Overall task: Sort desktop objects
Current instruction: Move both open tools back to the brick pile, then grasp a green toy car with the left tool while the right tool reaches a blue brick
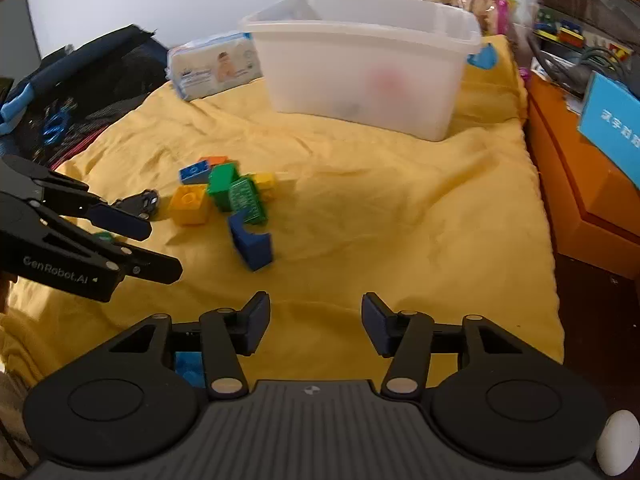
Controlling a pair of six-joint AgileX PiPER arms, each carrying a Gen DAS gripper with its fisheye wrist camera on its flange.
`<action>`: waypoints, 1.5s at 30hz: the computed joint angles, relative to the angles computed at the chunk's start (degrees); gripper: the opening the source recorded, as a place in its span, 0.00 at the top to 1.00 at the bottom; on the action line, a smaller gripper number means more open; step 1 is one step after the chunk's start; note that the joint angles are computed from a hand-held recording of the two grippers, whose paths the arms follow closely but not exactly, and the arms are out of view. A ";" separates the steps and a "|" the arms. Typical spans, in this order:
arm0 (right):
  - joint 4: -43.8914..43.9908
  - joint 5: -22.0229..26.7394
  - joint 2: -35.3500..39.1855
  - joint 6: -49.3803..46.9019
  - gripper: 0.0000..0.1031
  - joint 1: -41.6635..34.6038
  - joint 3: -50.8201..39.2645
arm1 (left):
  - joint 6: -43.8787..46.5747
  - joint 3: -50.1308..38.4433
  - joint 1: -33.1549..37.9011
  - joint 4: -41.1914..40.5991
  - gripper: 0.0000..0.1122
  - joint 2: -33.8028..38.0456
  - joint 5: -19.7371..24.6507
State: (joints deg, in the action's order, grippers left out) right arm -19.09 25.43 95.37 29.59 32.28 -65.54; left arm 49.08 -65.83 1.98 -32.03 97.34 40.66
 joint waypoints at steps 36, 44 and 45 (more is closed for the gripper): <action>33.58 16.39 6.91 -62.79 0.48 1.17 -13.06 | 36.90 0.45 13.50 1.54 0.54 -0.03 3.32; 30.03 15.72 5.73 -52.47 0.53 0.42 -12.67 | 26.53 -5.93 16.15 -3.32 0.70 5.33 13.98; 26.53 14.77 5.54 -47.84 0.53 0.56 -12.19 | 24.10 -5.55 15.79 -4.43 0.70 5.18 13.77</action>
